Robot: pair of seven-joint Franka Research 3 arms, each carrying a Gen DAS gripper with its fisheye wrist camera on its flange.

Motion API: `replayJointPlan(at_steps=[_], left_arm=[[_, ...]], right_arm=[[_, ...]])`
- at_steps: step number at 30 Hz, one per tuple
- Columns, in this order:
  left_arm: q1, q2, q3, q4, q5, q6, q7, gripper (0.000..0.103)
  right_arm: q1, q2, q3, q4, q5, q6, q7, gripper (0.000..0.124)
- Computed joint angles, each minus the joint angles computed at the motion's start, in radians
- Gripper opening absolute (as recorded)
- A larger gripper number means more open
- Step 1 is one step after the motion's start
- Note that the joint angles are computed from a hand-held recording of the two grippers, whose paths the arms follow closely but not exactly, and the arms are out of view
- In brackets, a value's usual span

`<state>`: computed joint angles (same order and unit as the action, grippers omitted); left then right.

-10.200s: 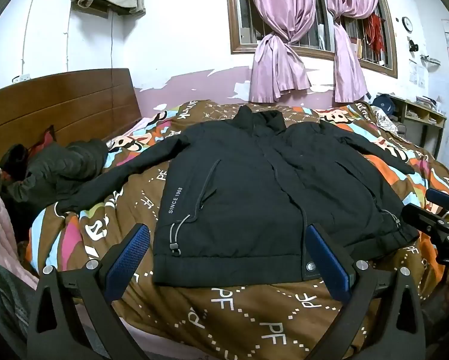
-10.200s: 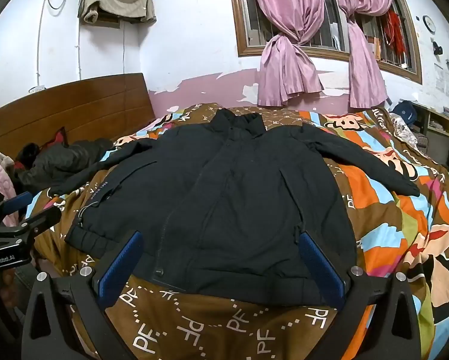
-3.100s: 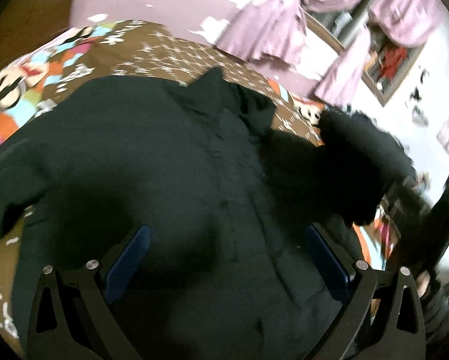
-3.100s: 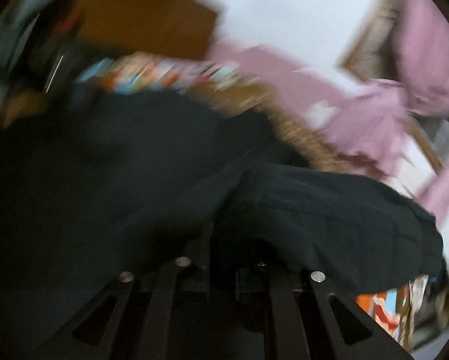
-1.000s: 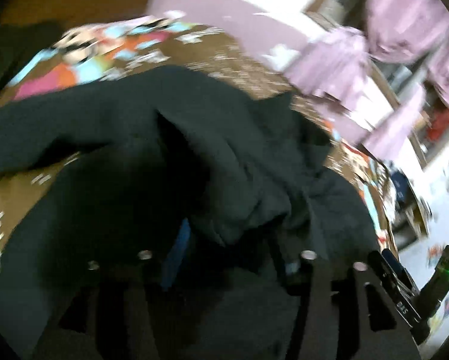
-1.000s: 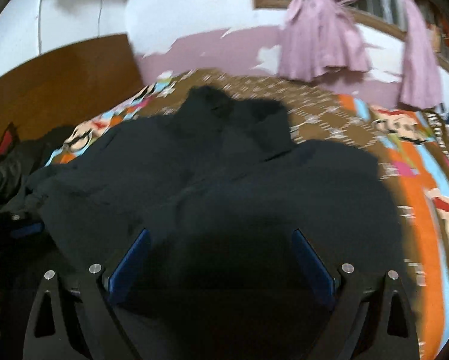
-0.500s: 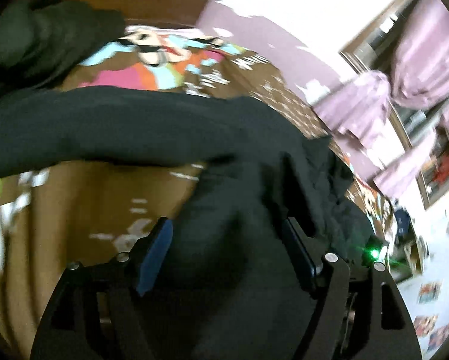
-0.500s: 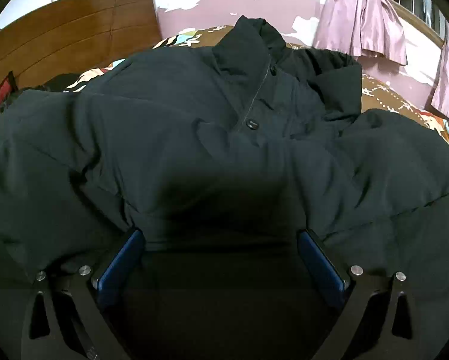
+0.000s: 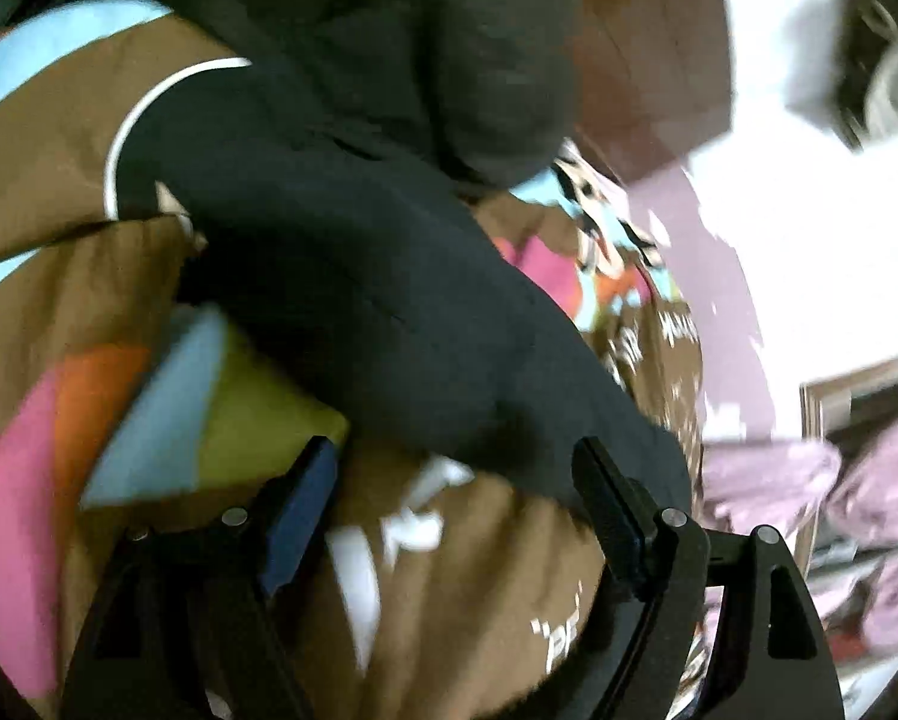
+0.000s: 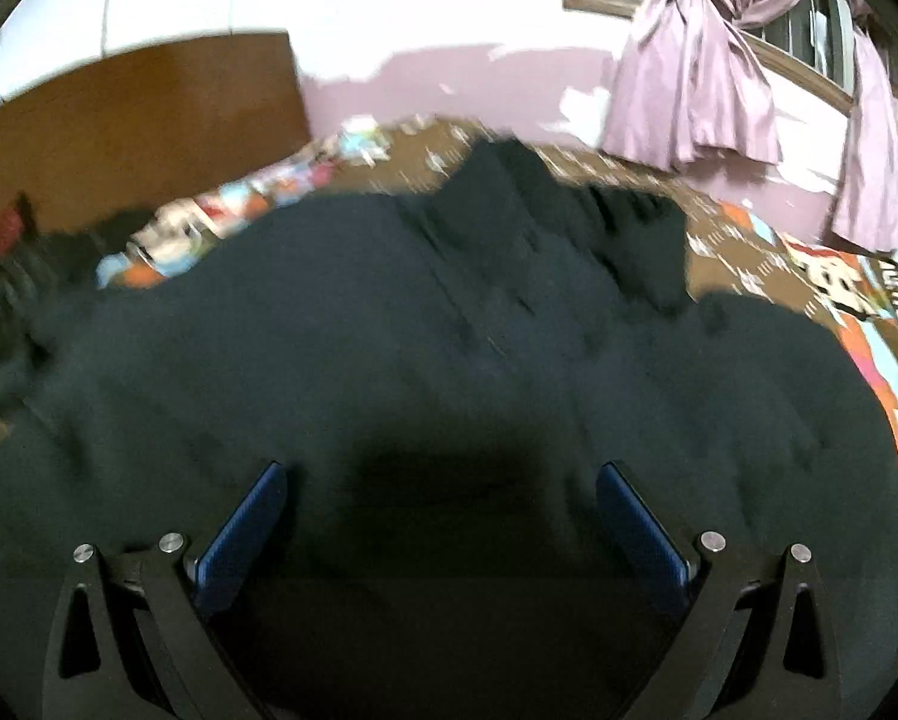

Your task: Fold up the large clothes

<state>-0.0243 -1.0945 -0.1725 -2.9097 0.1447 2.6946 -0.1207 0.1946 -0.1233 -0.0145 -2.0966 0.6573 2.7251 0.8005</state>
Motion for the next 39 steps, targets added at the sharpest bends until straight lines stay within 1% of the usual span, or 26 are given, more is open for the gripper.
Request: replayJointPlan(at_steps=[2,4,5,6,8,9,10,11,12,14,16,20,21,22,23,24,25,26,27,29,32,33,35,37,38,39], left_arm=[[0.009,-0.01,0.022,-0.027,-0.012,0.025,-0.01,0.075],[0.022,-0.01,0.033,-0.049,-0.032,0.061,-0.034,0.075],[0.029,-0.01,0.039,-0.053,-0.036,0.065,-0.035,0.075],[0.036,-0.014,0.046,-0.057,-0.037,0.065,-0.031,0.075],[0.044,-0.009,0.061,-0.052,-0.038,0.055,-0.013,0.072],[0.042,0.005,0.075,-0.033,-0.038,0.029,0.008,0.066],[0.035,0.02,0.092,-0.013,-0.036,0.006,0.04,0.045],[0.027,0.033,0.105,0.008,-0.034,-0.022,0.076,0.028],[0.028,0.039,0.102,0.027,-0.027,-0.045,0.103,0.024],[0.048,0.041,0.069,0.066,0.004,-0.096,0.141,0.012],[0.06,0.05,0.039,0.113,0.04,-0.14,0.178,0.007],[0.09,0.064,-0.05,0.217,0.139,-0.205,0.208,0.005],[0.096,0.074,-0.072,0.261,0.186,-0.219,0.24,0.005],[0.097,0.089,-0.097,0.29,0.211,-0.227,0.243,0.005],[0.095,0.108,-0.116,0.337,0.26,-0.229,0.281,0.005],[0.087,0.127,-0.132,0.375,0.297,-0.231,0.314,0.005],[0.083,0.15,-0.141,0.404,0.325,-0.226,0.336,0.005],[0.073,0.181,-0.158,0.447,0.359,-0.223,0.374,0.005],[0.063,0.213,-0.177,0.486,0.388,-0.215,0.405,0.005],[0.038,0.281,-0.204,0.555,0.43,-0.188,0.456,0.005],[-0.003,0.401,-0.265,0.667,0.5,-0.142,0.543,0.005],[-0.011,0.437,-0.282,0.693,0.518,-0.126,0.555,0.005],[-0.033,0.545,-0.315,0.763,0.553,-0.077,0.581,0.005],[-0.061,0.655,-0.332,0.824,0.577,-0.039,0.599,0.005],[-0.071,0.7,-0.33,0.845,0.593,-0.026,0.601,0.005],[-0.092,0.756,-0.337,0.875,0.601,-0.02,0.612,0.005]], right_arm=[[0.021,0.013,0.0,0.05,0.065,-0.045,-0.034,0.103],[0.032,0.035,0.014,0.089,0.075,-0.062,-0.035,0.103],[0.037,0.049,0.023,0.105,0.07,-0.071,-0.032,0.103],[0.043,0.063,0.034,0.115,0.053,-0.074,-0.027,0.103],[0.052,0.092,0.06,0.117,-0.057,-0.064,0.021,0.103],[0.057,0.102,0.069,0.105,-0.115,-0.045,0.051,0.103],[0.062,0.104,0.074,0.085,-0.131,-0.013,0.056,0.103],[0.066,0.1,0.075,0.064,-0.087,0.023,0.022,0.103],[0.069,0.097,0.073,0.055,-0.043,0.038,-0.013,0.103],[0.07,0.097,0.066,0.051,0.04,0.038,-0.073,0.103],[0.07,0.102,0.065,0.055,0.062,0.029,-0.085,0.103],[0.067,0.097,0.065,0.051,0.079,0.025,-0.097,0.103],[0.066,0.094,0.062,0.052,0.105,0.015,-0.116,0.103],[0.065,0.087,0.055,0.055,0.179,-0.001,-0.172,0.103],[0.064,0.076,0.048,0.053,0.255,-0.015,-0.229,0.103],[0.063,0.057,0.036,0.051,0.373,-0.036,-0.313,0.103],[0.061,0.038,0.024,0.044,0.459,-0.046,-0.37,0.103],[0.056,0.012,0.011,0.033,0.535,-0.046,-0.412,0.103],[0.051,0.0,0.005,0.028,0.553,-0.04,-0.412,0.103],[0.032,-0.019,-0.007,0.025,0.533,-0.021,-0.351,0.103],[0.005,-0.034,-0.034,0.028,0.526,-0.008,-0.298,0.103],[-0.003,-0.036,-0.041,0.03,0.524,0.004,-0.289,0.103],[-0.017,-0.036,-0.047,0.027,0.499,0.054,-0.284,0.103],[-0.038,-0.027,-0.042,0.018,0.415,0.129,-0.238,0.103],[-0.052,-0.02,-0.042,0.013,0.36,0.15,-0.192,0.103],[-0.058,-0.013,-0.049,0.014,0.338,0.148,-0.171,0.103]])
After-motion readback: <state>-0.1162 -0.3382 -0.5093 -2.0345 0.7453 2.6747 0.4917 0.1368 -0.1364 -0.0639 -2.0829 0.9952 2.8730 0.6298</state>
